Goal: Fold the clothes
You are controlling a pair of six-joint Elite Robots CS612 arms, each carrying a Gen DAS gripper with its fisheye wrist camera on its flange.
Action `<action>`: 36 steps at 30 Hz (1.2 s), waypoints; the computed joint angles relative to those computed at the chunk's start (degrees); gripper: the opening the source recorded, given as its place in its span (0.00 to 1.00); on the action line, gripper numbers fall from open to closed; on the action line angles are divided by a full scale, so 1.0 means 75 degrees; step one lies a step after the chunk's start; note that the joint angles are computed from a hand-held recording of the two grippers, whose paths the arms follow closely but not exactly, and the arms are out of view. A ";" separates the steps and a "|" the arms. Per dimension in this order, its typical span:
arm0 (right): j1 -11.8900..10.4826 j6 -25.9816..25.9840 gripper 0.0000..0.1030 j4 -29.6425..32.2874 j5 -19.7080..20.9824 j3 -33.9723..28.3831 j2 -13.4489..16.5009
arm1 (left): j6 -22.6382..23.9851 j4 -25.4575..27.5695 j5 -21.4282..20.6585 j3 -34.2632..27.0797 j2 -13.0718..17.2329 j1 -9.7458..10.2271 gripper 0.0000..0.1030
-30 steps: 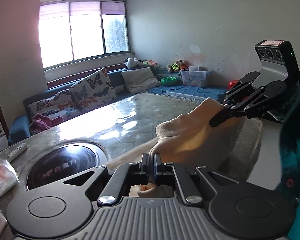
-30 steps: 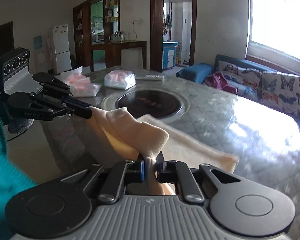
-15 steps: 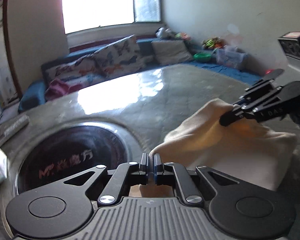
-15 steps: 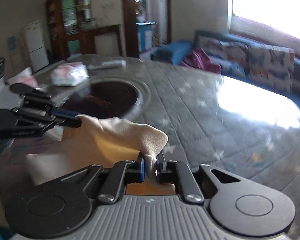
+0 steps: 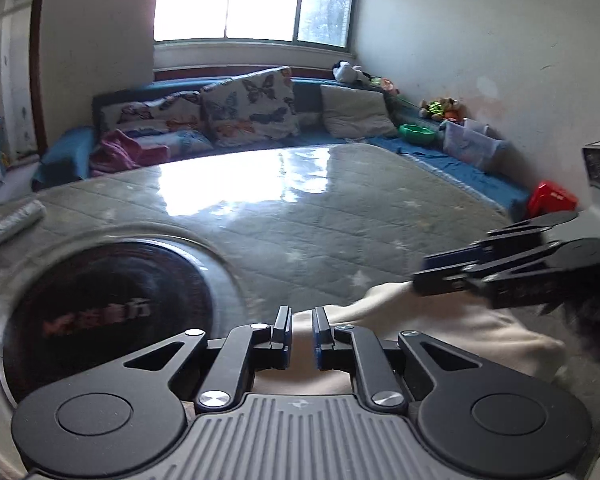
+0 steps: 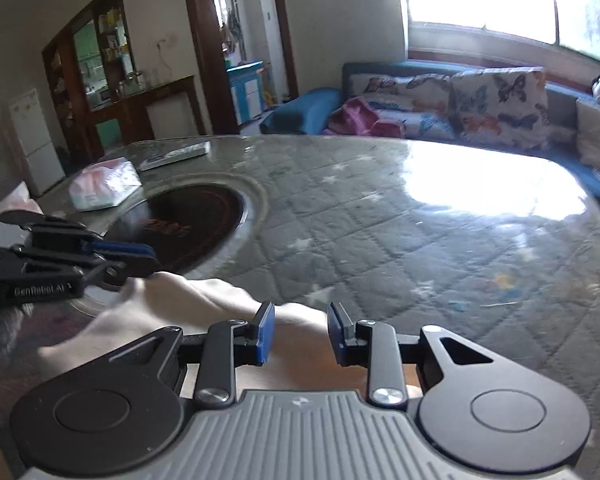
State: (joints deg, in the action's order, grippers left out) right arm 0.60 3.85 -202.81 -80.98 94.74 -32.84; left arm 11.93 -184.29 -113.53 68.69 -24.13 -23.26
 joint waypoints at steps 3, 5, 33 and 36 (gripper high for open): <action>0.0042 0.0033 0.22 0.0202 0.0004 -0.0154 0.0054 | -0.0060 0.0271 0.0014 -0.0137 0.0066 -0.0077 0.11; 0.0069 0.0093 0.20 0.0462 -0.0046 -0.0261 0.0098 | -0.0108 0.0509 0.0214 -0.0251 0.0133 -0.0113 0.11; 0.0043 0.0057 0.20 -0.0113 -0.1291 0.0508 -0.0086 | -0.0098 0.0410 0.0553 -0.0080 0.0088 -0.0187 0.12; 0.0011 0.0250 0.20 -0.0324 -0.1297 0.0585 -0.0095 | 0.0031 0.0145 0.0599 0.0133 -0.0019 -0.0213 0.14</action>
State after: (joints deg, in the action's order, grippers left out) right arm 0.69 5.73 -205.24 -90.71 99.13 -33.55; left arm 12.16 -183.20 -109.04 69.68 -24.27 -24.85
